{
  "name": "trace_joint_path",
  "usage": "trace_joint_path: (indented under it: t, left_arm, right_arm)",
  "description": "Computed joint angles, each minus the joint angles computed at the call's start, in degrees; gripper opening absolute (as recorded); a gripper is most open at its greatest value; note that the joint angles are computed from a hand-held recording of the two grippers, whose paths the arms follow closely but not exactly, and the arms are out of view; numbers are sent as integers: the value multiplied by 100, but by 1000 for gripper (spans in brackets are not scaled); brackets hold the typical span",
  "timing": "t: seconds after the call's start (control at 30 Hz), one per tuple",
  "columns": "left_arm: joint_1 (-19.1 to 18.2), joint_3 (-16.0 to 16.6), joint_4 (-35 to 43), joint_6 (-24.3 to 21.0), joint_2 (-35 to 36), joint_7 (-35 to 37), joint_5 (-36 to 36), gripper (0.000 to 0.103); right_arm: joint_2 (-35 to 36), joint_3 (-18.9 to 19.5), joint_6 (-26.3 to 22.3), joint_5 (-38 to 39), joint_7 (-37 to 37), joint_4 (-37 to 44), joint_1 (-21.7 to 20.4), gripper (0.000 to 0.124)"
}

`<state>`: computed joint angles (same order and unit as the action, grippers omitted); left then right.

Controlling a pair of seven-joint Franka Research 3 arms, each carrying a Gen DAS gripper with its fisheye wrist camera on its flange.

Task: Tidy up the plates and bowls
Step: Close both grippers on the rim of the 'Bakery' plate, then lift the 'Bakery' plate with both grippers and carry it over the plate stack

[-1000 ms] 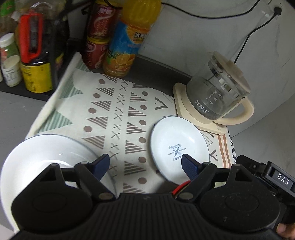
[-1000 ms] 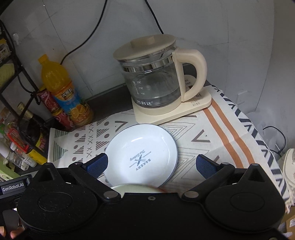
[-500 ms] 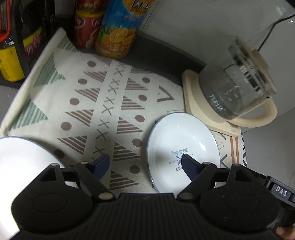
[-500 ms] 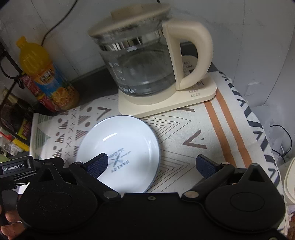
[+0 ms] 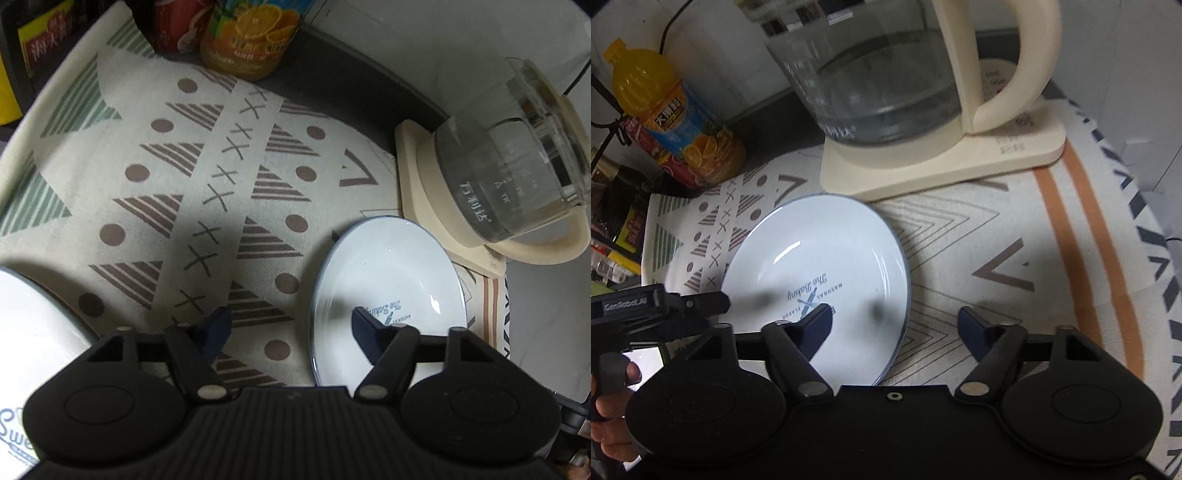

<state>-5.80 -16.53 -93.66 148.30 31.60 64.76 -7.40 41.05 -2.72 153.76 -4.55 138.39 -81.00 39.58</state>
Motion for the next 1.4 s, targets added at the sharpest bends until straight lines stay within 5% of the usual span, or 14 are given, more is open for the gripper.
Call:
trace_joint_path:
  t: [0.23,0.57,0.77,1.0,1.4]
  left_arm:
    - [-53,-9,169,-6,164,6,65,56]
    - [68,-180,317,-174,297,203,-198,16]
    - [129,-281,197,-131,258,432,-425,12]
    - [182,-307,-115,290,14,658,-532,12]
    - [382,-438,-558,916,-410,882,-785,12]
  right_arm:
    - [94,201,-3,242,-330,57,-169,57]
    - [229,313,91,639,-634,137,-233,36]
    - [200,178,192,659,-483,42,-122,16]
    - [-75,45,725,492,-407,-353,-8,11]
    - [-135,-284,889,169,-59,-197,283,11]
